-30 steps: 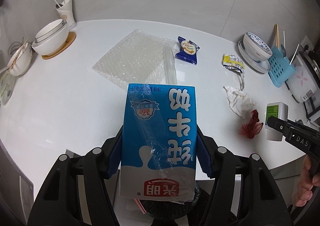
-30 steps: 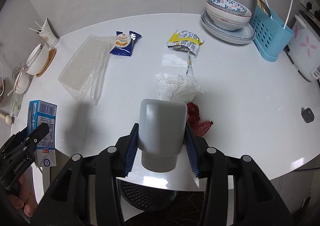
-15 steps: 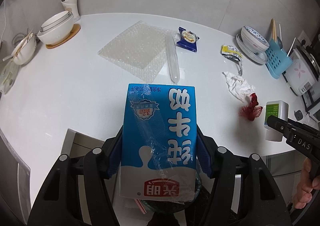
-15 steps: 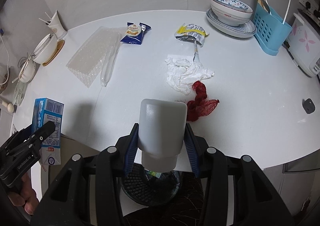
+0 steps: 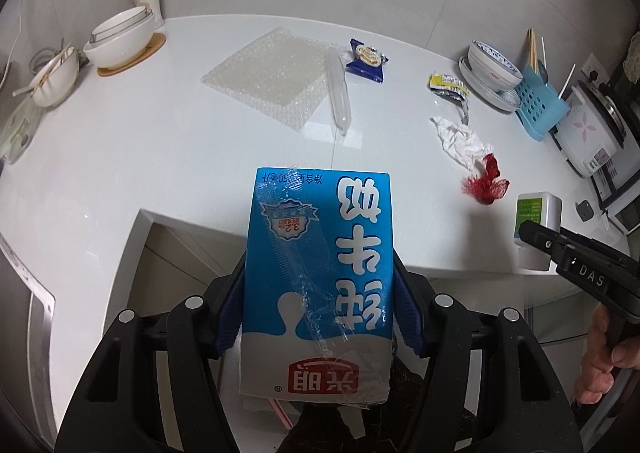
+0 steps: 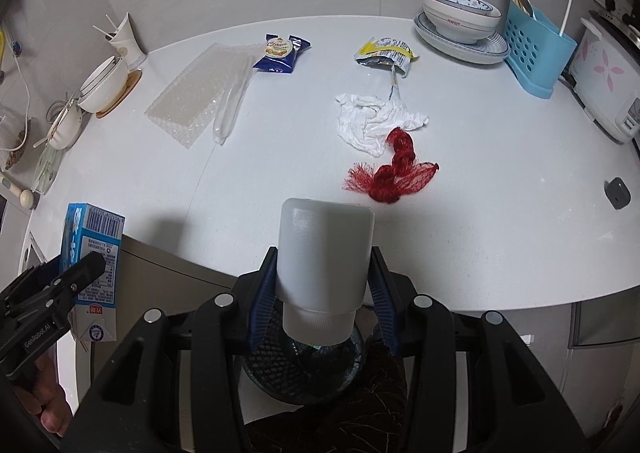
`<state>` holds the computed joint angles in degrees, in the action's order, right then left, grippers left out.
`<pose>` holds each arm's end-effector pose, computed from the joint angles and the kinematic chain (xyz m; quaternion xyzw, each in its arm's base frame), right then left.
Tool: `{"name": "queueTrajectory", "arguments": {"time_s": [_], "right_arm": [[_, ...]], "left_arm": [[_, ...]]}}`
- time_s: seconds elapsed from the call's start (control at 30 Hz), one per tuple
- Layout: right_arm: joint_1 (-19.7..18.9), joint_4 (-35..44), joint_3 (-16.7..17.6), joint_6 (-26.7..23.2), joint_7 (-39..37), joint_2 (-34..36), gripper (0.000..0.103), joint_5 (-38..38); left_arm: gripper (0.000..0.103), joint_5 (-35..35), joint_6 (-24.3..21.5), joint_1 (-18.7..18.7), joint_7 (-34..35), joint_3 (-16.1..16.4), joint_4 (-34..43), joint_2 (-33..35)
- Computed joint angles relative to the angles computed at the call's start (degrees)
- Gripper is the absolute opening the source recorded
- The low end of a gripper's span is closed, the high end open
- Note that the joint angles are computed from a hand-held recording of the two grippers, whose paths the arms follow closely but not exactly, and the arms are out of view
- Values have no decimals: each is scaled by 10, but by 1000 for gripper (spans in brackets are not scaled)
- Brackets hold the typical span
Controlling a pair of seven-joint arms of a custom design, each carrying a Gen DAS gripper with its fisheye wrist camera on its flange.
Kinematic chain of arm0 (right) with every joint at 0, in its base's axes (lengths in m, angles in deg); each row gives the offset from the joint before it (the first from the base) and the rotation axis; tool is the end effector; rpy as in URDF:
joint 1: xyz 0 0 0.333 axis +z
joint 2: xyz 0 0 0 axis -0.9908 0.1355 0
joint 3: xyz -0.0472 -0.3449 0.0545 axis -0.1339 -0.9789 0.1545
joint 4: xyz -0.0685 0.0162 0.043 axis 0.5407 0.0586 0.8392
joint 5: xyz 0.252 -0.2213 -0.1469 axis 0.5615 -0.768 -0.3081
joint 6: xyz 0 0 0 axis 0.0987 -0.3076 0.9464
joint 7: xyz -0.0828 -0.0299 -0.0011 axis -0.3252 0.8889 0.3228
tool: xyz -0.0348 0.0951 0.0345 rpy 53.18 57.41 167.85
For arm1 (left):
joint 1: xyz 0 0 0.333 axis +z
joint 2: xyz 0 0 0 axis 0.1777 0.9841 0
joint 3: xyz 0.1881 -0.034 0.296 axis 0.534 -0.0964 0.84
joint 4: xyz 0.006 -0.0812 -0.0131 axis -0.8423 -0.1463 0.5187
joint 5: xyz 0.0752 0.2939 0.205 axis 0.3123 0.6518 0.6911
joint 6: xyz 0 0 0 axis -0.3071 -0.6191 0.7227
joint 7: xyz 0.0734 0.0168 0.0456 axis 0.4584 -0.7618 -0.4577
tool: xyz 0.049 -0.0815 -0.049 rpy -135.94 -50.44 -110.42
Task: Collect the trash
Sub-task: 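Carry the milk carton and white cup down over the wastebasket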
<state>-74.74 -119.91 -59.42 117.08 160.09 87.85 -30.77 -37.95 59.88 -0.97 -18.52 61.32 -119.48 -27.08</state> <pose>0.5705 0.0681 0.7847 -0.6787 0.6981 -0.1183 0.1949 0.5399 -0.2087 0.7788 -0.6922 0.6743 -0.2222 0.1298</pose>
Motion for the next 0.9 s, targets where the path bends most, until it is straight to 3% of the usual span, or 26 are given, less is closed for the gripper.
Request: {"name": "queueTrajectory", "arguments": {"time_s": [0.43,0.9], "right_arm": [[-1,-111,7,40,-20,-69,42,8],[-5,-217,17,76,-27,-128,42,8]], "left_arm": [[61,-23,34,6,-4,3,-143,-82],[61,-27,49,-1,-2,0,-186,-103]]}}
